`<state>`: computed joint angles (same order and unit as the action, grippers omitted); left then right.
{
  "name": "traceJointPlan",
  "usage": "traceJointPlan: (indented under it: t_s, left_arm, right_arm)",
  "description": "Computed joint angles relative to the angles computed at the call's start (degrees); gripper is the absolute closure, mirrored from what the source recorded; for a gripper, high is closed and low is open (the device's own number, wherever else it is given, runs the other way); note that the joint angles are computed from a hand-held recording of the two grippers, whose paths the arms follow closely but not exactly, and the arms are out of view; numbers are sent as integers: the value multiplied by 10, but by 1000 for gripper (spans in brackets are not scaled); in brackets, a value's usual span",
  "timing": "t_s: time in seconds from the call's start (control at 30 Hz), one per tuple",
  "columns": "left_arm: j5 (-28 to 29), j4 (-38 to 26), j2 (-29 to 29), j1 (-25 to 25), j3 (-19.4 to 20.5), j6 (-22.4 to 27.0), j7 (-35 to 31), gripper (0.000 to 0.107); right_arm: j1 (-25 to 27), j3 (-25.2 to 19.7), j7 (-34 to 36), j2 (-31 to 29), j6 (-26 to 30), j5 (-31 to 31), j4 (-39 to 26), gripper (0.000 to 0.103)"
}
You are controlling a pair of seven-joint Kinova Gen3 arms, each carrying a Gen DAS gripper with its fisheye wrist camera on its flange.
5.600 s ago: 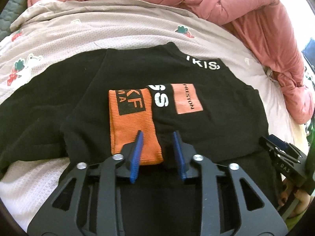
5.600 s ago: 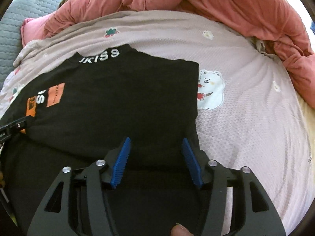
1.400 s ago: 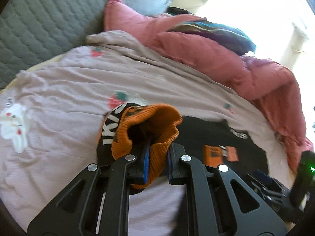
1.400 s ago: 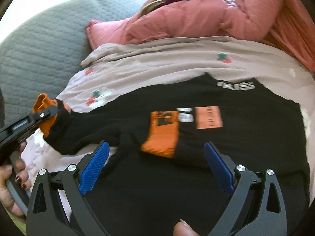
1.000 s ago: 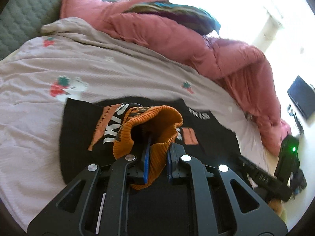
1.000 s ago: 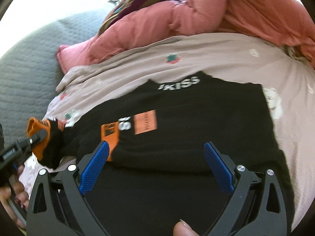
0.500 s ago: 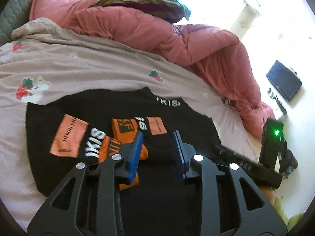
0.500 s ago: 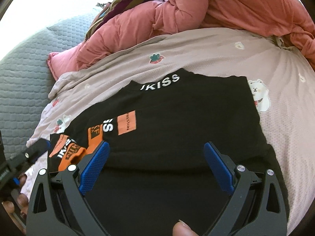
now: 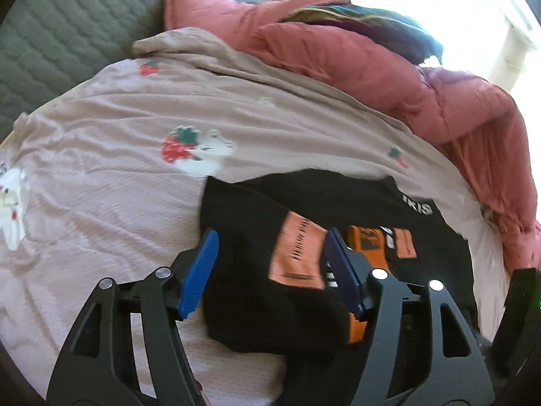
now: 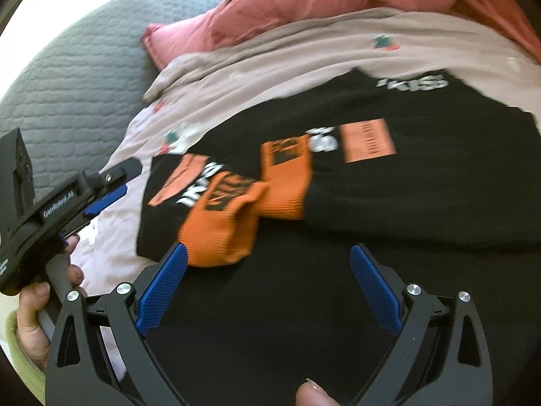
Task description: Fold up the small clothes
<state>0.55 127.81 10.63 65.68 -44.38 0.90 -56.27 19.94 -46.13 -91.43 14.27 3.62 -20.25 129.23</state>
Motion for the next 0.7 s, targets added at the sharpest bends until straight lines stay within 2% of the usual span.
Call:
traceJointPlan:
  t_s: [0.1,0.23,0.33,0.4,0.47,0.57,0.6,0.7]
  left_arm:
    - [2,4,-1,11,-19,1,8,47]
    - [12,10,-6,-3,-11,-5,4,47]
    - [25,12,-8,-2,-14,-10,-5,47]
    - [40,14,-9,-2,-17,-14,-16,47]
    - [52,14,-10,-17,-3,-14,-28,47]
    - [73,17,-12,-8,-14,-18,-45,47]
    - [81,17,-12,-1,-21,-19,-52,47]
    - [103,19,-13,7,-30,-21,-73,47]
  right_arm:
    - [-34,24,-4,26,11,0,-23,7]
    - [-14,0,2,75,16,-18,-50,7]
    - [-20,3,-3,90,12,-12,-61,9]
    - [-32,10,-7,95,14,-3,-69,25]
    - [-22,-3,-5,108,15,-1,-75,51]
    - [6,-40,3,124,14,8,-79,71]
    - [-3,-33,3,114,10,13,-77,73]
    - [-20,-19,1,81,-7,31,-65,91]
